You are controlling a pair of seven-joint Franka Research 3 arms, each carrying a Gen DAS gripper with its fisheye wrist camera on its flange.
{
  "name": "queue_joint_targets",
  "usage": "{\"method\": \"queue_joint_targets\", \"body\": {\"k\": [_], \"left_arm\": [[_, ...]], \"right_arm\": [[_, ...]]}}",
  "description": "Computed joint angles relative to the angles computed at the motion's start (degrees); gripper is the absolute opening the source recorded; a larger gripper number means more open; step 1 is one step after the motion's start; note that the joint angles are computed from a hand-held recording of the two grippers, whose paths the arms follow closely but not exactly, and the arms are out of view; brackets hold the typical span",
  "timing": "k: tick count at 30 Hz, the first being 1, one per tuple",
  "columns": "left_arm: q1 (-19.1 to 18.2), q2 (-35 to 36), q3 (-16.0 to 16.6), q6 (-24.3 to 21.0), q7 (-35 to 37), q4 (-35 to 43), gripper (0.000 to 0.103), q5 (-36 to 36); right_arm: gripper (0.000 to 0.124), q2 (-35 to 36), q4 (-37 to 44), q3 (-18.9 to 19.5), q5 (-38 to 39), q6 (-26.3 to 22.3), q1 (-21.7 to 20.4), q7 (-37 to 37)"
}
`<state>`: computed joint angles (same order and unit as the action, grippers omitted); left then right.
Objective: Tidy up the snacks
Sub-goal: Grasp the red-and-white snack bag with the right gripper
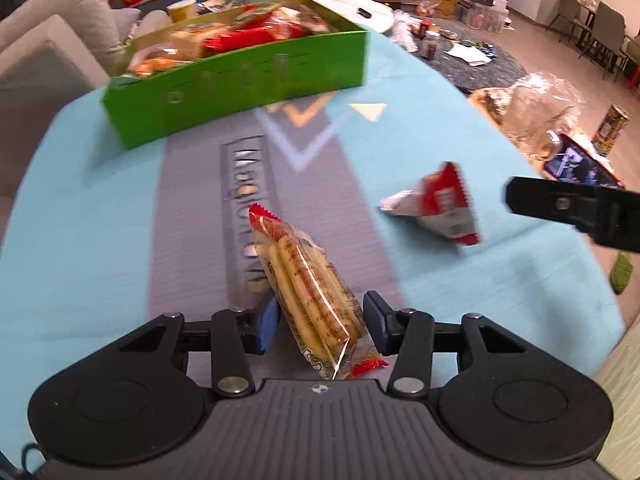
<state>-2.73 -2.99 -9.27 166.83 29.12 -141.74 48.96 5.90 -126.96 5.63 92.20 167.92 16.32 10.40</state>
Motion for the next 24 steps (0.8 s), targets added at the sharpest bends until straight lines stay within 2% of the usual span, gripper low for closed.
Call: {"method": "queue_joint_targets", "body": {"k": [2,4,6,9,15,17,19,24], "left_arm": [[0.8,-1.3,0.5,-0.2,-0.7,-1.0,0.046,2.0],[1.6,-2.6,0.7,0.1,-0.9,-2.2,0.065,2.2],[3.1,-4.3,0.4,1.1,-3.7,-3.5,0.074,4.7],[4.9,-6.1,-0.8,0.6,-7.3,-4.5,0.075,8.8],[4.0,-3.7,-0.9,0.2,-3.3,-3.6,0.075,4.9],[4.1,-2.2,-1.5,-0.9,-6.1,-2.3,0.072,9.1],[3.5,-1.2,-1.1,-1.4,-5.9,-1.6,0.054,10.8],[3.5,-1.1,0.8,1.5,-5.4,-2.1,0.035,12.6]], "right_arm": [[0.085,0.2,0.0,0.1,-0.6,-0.1,0.1,0.6],[0.085,0.4,0.0,0.3,-1.3,-0.2,0.3,1.0],[0.085,0.7,0.0,0.6,-2.2,-0.1,0.6,1.6],[0.085,1.3,0.0,1.1,-3.9,0.4,1.0,2.9],[0.085,3.2,0.6,2.1,-7.1,3.2,1.9,5.9],[0.085,4.0,1.0,2.7,-7.8,5.2,2.3,6.3],[0.085,4.6,1.3,3.3,-8.4,6.9,2.6,6.2],[0.085,6.7,2.9,4.4,-9.8,9.4,2.4,6.9]]}}
